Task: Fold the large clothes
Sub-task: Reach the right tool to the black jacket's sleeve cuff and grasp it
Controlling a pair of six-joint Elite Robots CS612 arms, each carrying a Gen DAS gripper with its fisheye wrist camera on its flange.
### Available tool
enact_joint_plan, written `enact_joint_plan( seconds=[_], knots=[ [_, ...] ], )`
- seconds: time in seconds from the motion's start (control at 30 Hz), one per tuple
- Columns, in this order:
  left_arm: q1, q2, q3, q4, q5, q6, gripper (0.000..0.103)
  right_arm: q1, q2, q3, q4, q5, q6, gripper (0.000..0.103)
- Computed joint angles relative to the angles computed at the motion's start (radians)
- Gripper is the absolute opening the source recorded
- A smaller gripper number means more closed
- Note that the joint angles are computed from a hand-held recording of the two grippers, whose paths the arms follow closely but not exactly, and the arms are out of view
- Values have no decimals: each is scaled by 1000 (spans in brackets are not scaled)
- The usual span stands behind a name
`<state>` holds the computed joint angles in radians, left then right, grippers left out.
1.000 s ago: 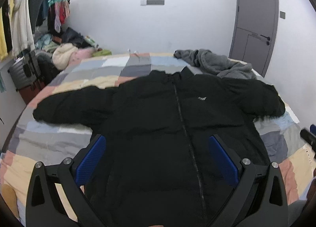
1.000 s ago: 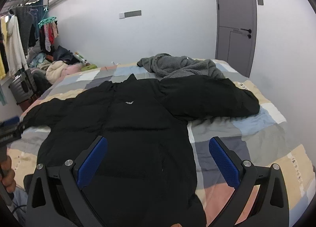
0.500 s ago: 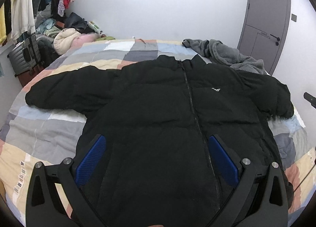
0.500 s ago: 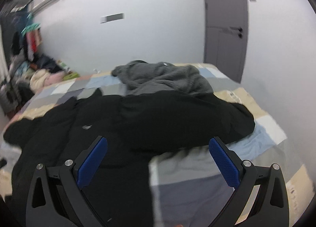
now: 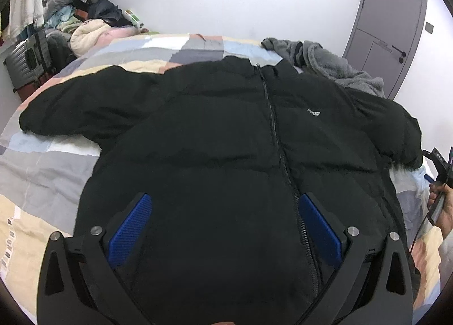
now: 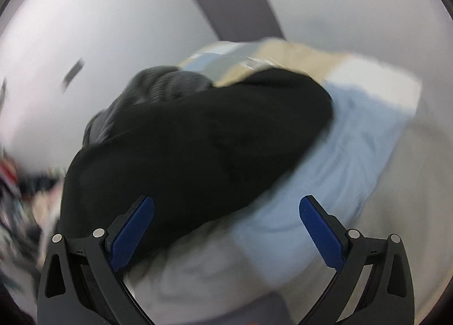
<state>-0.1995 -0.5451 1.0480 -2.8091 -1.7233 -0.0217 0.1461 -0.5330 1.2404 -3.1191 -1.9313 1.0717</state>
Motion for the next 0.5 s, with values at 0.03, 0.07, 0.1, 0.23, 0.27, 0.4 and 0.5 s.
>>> enact_joint_plan(
  seconds=[0.03,0.07,0.1,0.23,0.27,0.4,0.5],
  knots=[
    [-1,3,-3,3,2,-1,103,-10,11,6,-38,21,45,102],
    [-2,7,-9,7,2,-2,103,-17,22,7,-71,37,72,101],
    [-4,12,-14,8,2,-3,103,-26,38,5,-123,47,104,101],
    [-5,25,-29,1,-4,0,103,-47,88,-18,-281,-8,215,101],
    [-7,28,-31,-3,-2,-2,103,-47,94,-23,-296,-24,235,101],
    [-10,43,-47,-17,3,-23,103,-64,120,-63,-330,-92,235,99],
    [-12,54,-62,-26,0,-36,103,-83,124,-87,-263,-78,228,87]
  ],
)
